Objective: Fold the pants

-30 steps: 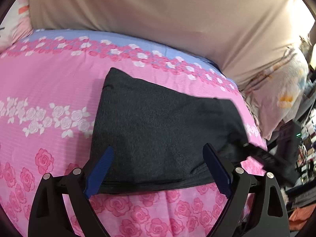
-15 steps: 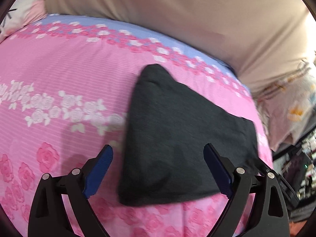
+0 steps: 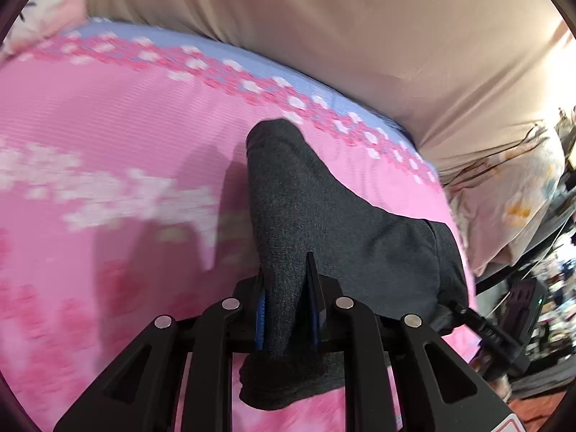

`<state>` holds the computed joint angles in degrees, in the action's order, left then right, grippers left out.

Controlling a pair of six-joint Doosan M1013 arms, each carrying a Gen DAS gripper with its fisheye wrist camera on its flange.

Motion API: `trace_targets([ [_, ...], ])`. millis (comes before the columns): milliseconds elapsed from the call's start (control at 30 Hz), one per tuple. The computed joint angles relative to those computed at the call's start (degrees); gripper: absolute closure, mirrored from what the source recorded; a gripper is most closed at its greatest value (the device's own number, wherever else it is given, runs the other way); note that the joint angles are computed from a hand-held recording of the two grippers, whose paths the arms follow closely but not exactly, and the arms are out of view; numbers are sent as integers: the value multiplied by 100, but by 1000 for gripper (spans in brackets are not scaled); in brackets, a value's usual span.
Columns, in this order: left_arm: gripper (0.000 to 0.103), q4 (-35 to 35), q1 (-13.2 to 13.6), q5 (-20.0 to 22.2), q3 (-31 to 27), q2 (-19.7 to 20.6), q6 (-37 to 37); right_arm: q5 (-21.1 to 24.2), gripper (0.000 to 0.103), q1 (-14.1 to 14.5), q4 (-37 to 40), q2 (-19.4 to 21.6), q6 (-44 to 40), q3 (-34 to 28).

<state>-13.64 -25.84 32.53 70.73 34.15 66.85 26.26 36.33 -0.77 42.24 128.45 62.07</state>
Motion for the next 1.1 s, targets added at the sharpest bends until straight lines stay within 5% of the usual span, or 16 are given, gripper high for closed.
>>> trace_targets([
  [67,82,262,23,289,124,-31,-267,576,55,75,-153,199,7,-232],
  [133,76,801,12,624,137,45,-787,312,46,122,-622,154,532,-51],
  [333,72,2065,-135,-132,311,-234,-1629,368,44,225,-2071,89,1529,-289],
  [400,45,1927,-114,-282,-7,-101,-1418,490,45,205,-2055,242,1309,-598],
  [433,42,1692,-75,-235,-225,36,-1269,667,45,191,-2045,397,1300,-865],
  [500,42,968,34,44,-665,334,-742,987,45,128,-1684,744,1023,-1409],
  [567,49,446,155,702,-1322,808,-563,1331,79,71,-1063,1050,451,-1900],
  [600,59,603,173,1043,-1634,1032,-800,1305,83,65,-909,1100,324,-1997],
  [633,81,770,177,1300,-1861,1187,-945,1217,86,68,-989,1017,314,-1900],
  [767,89,513,308,1499,-2149,1401,-1002,361,87,115,-1376,623,554,-1290],
  [833,93,656,311,1287,-2042,1376,-1033,1007,76,36,-1053,844,297,-1589],
  [867,93,651,315,1069,-1912,1332,-1028,1211,68,10,-1008,938,265,-1664],
  [933,93,630,313,982,-1810,1266,-988,722,65,-32,-699,793,406,-1306],
  [1033,87,659,282,890,-1661,1105,-994,534,63,98,-1553,522,1203,-919],
  [1100,60,1463,131,569,-1186,755,-1394,565,61,181,-1867,365,1393,-705],
])
